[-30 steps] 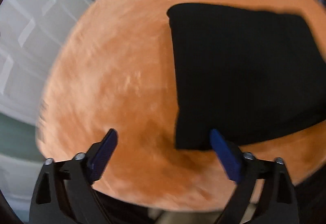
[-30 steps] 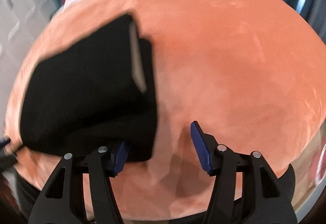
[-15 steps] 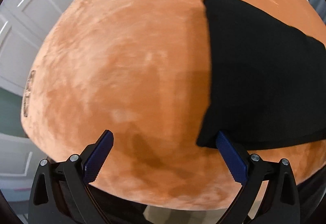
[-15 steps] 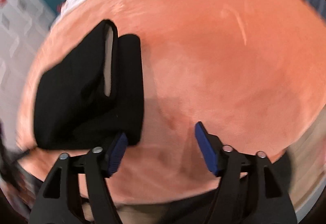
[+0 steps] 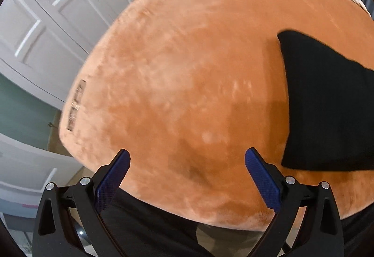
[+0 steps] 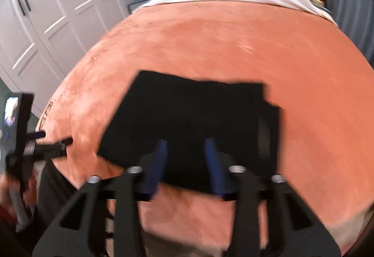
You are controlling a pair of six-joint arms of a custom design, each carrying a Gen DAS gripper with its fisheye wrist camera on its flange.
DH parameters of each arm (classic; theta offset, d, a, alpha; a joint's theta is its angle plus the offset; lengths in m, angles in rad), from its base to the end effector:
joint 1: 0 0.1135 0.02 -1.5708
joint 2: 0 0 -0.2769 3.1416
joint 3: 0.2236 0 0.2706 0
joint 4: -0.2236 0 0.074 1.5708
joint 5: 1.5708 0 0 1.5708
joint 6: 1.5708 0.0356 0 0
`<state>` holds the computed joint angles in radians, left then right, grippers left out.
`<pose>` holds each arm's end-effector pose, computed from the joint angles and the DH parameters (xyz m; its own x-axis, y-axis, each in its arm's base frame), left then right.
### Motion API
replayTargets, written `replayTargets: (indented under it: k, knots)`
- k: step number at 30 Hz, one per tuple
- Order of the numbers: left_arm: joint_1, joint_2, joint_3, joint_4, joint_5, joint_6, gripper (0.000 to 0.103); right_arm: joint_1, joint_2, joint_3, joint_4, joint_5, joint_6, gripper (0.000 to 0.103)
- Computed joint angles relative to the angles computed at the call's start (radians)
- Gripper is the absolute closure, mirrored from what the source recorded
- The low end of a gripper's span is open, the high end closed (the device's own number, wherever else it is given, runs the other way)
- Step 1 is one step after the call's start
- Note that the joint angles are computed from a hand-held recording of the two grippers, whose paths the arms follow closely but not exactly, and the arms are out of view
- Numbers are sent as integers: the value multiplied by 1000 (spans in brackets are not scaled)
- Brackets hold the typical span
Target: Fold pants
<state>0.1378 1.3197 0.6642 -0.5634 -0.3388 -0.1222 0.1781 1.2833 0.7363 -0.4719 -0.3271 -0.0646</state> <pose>0.2302 0.0439 0.1675 -0.8933 -0.2399 -0.3801 -0.3545 0.8959 0.2676 0.2485 0.0563 0.2013 -0.8148 -0.2088 -0.5409 -0.3870 0.8905 0.2392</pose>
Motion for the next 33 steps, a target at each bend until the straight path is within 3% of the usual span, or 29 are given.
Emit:
replayTargets:
  k: [1,2,4,6,8,11,13,15,17,18,21,23,24,28,30,33]
  knots:
    - [-15,-17,-2,-8,-17,-4,5,26,52,11,26,-25,44,88]
    - [-21,-33,-5,-2,-42,7,5,87,150,28,73,-47,110,88]
    - [-6,-39,-12,21,-77,29,5,197,342,75,96,-21,126,88]
    - [26,-36,-11,20,-49,40,5,335,349,7,221,127,164,88]
    - [58,-17,-7,22,-16,49,5,404,314,39,158,212,134,87]
    - [52,19,-6,39,-15,50,5,312,260,55,127,83,148,87]
    - [33,38,8,33,-8,43,5,205,192,14,138,70,166,87]
    - [4,33,17,29,5,24,5,99,239,-12,140,104,136,87]
    - [-45,39,35,29,10,4,5,-52,306,-12,111,-70,70,90]
    - [-69,51,46,28,5,-5,5,-91,280,-1,72,-102,82,91]
    - [-154,96,83,22,-12,-29,5,-194,122,-19,23,-97,88,78]
    - [-209,120,100,23,-22,-52,5,-269,83,-21,17,-45,55,44]
    - [-225,133,108,20,-22,-63,5,-310,95,-16,21,-23,31,42]
    - [-266,187,132,-1,1,-97,5,-396,260,36,-16,-49,-35,42]
    - [-280,196,132,-8,-5,-110,5,-399,291,10,33,-69,-42,42]
    - [-287,205,137,-24,-22,-114,5,-371,241,-2,16,-60,-48,66]
